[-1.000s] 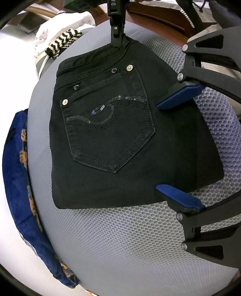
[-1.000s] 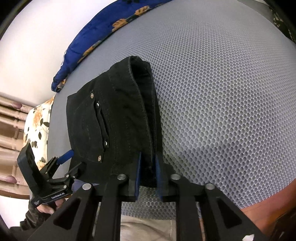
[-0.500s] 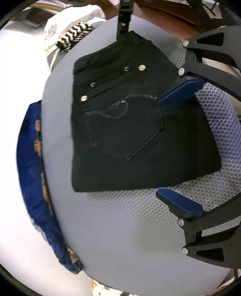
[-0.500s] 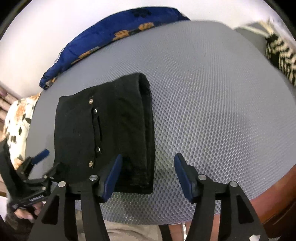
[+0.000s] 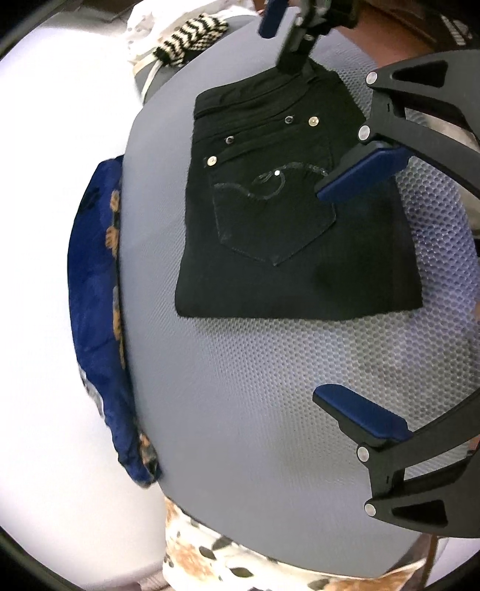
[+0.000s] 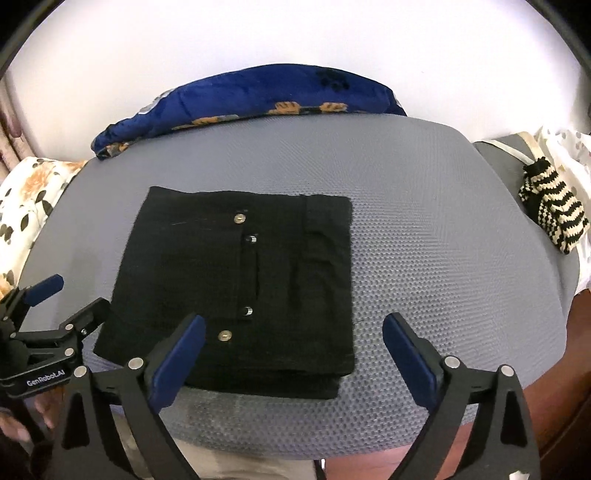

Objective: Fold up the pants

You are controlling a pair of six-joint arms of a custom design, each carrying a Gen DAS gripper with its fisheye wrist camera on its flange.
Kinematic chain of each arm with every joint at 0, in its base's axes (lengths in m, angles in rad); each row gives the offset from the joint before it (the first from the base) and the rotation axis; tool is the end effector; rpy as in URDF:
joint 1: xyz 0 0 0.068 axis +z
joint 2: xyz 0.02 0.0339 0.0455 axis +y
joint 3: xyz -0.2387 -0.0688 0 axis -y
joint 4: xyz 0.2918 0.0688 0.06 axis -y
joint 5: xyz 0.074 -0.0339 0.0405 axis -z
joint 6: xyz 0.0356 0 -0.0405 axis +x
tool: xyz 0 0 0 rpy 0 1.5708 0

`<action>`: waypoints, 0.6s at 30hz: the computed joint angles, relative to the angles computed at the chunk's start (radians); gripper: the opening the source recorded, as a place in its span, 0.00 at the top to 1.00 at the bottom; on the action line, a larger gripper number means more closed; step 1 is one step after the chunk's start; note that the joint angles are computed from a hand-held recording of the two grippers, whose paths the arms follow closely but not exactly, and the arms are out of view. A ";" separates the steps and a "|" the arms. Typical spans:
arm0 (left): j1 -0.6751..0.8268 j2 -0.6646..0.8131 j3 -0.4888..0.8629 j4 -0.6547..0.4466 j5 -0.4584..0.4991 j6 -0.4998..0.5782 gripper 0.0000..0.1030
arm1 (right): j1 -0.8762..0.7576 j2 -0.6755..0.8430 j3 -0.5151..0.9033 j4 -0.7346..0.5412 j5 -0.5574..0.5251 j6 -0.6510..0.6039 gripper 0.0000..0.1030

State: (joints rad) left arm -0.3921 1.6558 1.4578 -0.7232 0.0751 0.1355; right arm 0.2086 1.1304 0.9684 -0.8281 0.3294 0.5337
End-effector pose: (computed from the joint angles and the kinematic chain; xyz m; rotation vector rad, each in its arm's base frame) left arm 0.3727 -0.1570 0.2656 0.6822 2.4046 -0.2008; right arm 0.2714 0.0457 0.2515 0.5237 2.4313 -0.1156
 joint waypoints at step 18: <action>0.005 0.013 0.014 -0.017 -0.031 -0.041 0.04 | 0.097 0.049 0.015 -0.017 0.057 0.082 0.05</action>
State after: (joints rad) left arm -0.3874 1.6692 1.4716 -0.7399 0.0445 0.0943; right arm 0.3057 1.1795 0.9836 -0.8448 0.3861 0.6160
